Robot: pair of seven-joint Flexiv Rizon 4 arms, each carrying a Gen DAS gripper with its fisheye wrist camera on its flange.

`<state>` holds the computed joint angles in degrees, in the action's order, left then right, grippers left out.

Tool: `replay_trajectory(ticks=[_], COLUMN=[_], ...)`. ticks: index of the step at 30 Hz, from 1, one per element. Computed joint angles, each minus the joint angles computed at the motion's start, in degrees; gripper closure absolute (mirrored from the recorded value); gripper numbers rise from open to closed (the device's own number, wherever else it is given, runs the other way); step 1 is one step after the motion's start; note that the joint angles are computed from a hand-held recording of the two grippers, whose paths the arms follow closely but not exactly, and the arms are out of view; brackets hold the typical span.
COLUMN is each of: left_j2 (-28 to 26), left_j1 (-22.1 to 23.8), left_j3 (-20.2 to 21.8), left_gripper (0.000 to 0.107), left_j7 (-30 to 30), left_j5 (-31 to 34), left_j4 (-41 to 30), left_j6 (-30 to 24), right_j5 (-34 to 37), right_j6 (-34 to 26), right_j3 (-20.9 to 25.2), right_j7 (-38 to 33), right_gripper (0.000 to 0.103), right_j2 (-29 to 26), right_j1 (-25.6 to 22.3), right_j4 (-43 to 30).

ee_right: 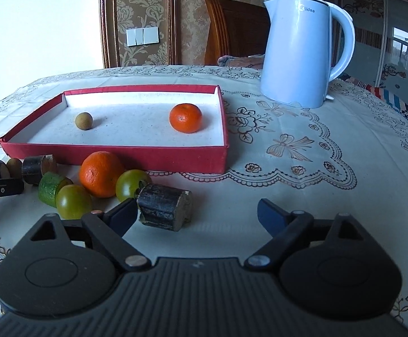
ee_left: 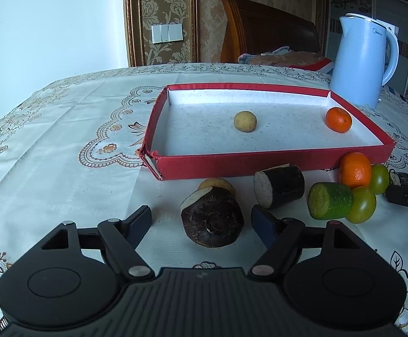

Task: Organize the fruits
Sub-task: 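Close the left gripper on the dark round radish while the right grasps a black cylinder slice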

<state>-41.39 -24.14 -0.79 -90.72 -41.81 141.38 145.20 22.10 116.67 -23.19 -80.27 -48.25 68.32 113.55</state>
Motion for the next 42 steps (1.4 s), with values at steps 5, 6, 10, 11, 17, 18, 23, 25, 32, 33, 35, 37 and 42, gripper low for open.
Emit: replay_trajectory(ticks=[5,6,10,11,17,18,23,25,32,33,35,37,42], left_j2=[-0.2,-0.3,-0.4,-0.4,-0.6,-0.6,-0.8,-0.9,-1.1,-1.2,-1.3,-1.6,-2.1], left_j1=[0.9,1.0,1.0,1.1,1.1,1.5,3.0,3.2,3.2,3.2,3.6,3.9,4.4], left_j3=[0.0,0.0,0.1,0.0,0.1,0.0,-0.2,-0.1,-0.1,-0.1,-0.1,0.0,-0.2], left_gripper=[0.029,0.029,0.029,0.029,0.032,0.036,0.056,0.063,0.063,0.063,0.063,0.063,0.063], left_j7=[-1.2,-1.3,-1.4,-1.5,-1.8,-2.3,-4.9,-5.4,-6.3,-6.6,-7.5,-8.3,-9.3], left_j5=[2.3,2.6,2.8,3.0,3.4,4.1,6.2,6.8,6.7,6.7,7.2,7.9,8.7], left_j4=[0.3,0.3,0.4,0.4,0.5,0.7,1.3,1.4,1.6,1.7,1.9,2.1,2.5], left_j6=[1.0,1.1,1.3,1.4,2.4,2.7,4.0,4.4,5.2,5.5,6.3,7.5,9.4], right_j5=[-1.7,-2.1,-2.7,-2.8,-2.3,-2.2,-1.4,-1.1,-0.5,-0.4,-0.1,0.4,1.0], right_j6=[1.2,1.3,1.7,2.0,2.6,2.6,2.8,2.8,2.9,3.0,3.5,4.0,4.5], right_j3=[3.9,4.8,6.7,7.2,8.4,8.6,8.8,8.9,8.7,8.7,8.9,8.8,9.1], right_j7=[0.0,-0.1,-0.4,-0.6,-1.3,-1.4,-1.5,-1.5,-1.6,-1.6,-1.6,-1.9,-2.6], right_gripper=[0.040,0.047,0.058,0.059,0.067,0.067,0.067,0.067,0.067,0.067,0.069,0.070,0.074], right_j2=[0.9,1.1,1.4,1.5,1.6,1.6,1.6,1.6,1.5,1.4,1.4,1.2,1.2], right_j1=[-3.5,-4.3,-6.1,-6.5,-7.4,-7.6,-7.8,-7.8,-7.7,-7.6,-7.7,-7.4,-7.6], right_j4=[-0.1,-0.1,-0.3,-0.3,-0.6,-0.6,-0.8,-0.8,-1.0,-1.1,-1.0,-1.0,-1.2])
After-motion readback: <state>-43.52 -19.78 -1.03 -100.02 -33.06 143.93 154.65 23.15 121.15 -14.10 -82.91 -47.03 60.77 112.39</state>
